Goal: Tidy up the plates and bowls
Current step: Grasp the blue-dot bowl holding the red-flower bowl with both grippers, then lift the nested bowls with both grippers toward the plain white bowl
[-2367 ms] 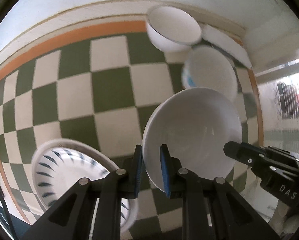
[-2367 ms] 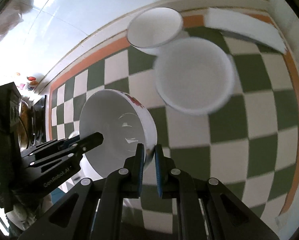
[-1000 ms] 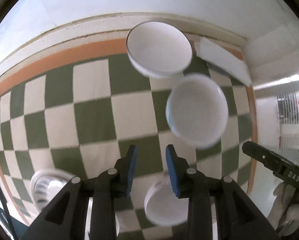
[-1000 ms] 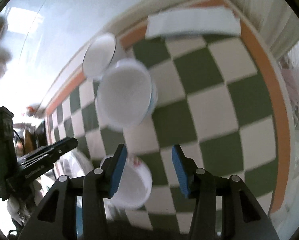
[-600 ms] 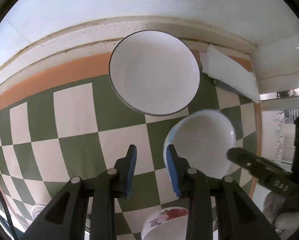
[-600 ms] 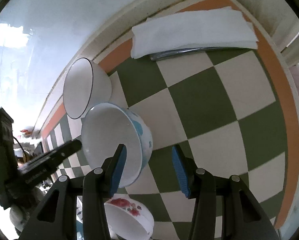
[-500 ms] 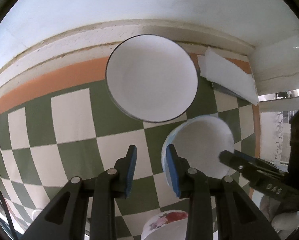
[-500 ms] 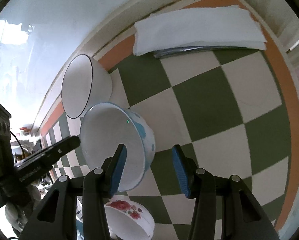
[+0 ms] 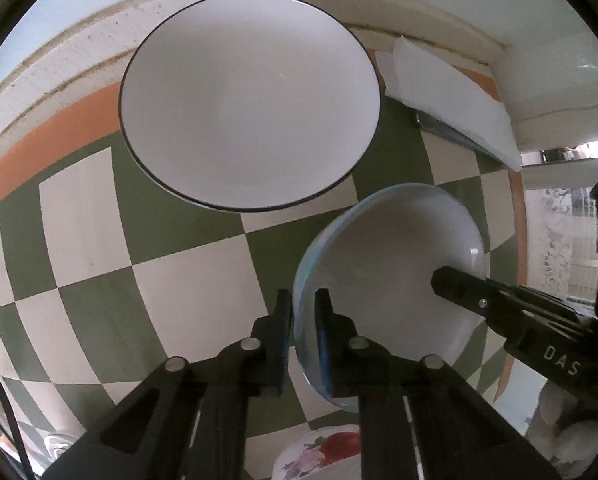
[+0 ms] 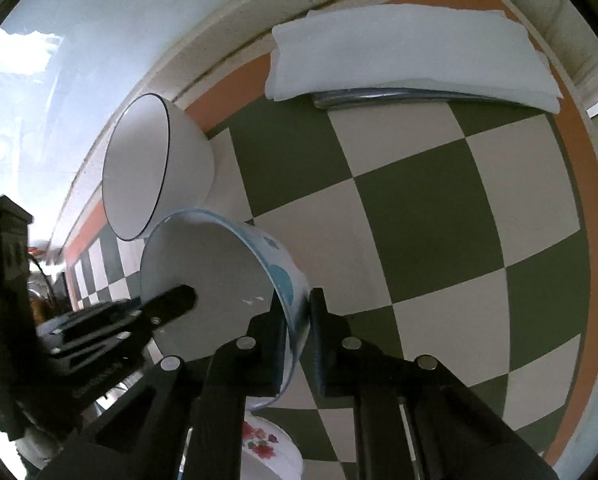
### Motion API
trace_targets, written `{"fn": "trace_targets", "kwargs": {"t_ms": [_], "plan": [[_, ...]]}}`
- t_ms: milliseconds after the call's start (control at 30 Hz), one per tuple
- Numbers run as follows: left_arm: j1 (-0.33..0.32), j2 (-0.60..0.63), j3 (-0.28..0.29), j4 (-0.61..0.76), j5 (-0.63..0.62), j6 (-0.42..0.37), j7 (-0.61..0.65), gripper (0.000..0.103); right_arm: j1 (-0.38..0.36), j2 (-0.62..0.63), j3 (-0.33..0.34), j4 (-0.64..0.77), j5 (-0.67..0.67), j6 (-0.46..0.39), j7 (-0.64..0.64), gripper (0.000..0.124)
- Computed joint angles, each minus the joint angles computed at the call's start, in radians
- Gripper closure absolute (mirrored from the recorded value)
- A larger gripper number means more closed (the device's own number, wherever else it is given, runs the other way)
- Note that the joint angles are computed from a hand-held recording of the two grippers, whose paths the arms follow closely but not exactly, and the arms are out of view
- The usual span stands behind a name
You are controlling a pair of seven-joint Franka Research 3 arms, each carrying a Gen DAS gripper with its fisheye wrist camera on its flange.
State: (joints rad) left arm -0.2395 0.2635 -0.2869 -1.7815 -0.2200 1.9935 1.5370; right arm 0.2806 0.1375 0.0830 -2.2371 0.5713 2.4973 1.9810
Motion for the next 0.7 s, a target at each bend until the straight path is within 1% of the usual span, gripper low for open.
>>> {"fn": "trace_targets", "kwargs": {"t_ms": [133, 267, 467, 667, 700], "plan": [[-0.002, -0.019, -0.001, -0.014, -0.001, 0.005, -0.008, 0.093, 0.011, -0.001, -0.002, 0.007, -0.049, -0.006, 0.039, 0.113], [0.0, -0.061, 0.002, -0.028, -0.012, 0.007, -0.003, 0.093, 0.02, -0.03, 0.006, -0.003, -0.043, -0.007, 0.057, 0.113], [-0.002, -0.171, 0.014, -0.076, -0.035, 0.003, 0.022, 0.093, 0.047, -0.13, 0.019, -0.028, -0.081, -0.027, 0.122, 0.113], [-0.01, -0.295, 0.041, -0.151, -0.08, -0.037, 0.073, 0.093, 0.081, -0.255, 0.047, -0.076, -0.15, -0.052, 0.233, 0.113], [-0.012, -0.32, 0.047, -0.17, -0.088, -0.042, 0.083, 0.093, 0.082, -0.29, 0.044, -0.092, -0.151, -0.07, 0.236, 0.113]]}}
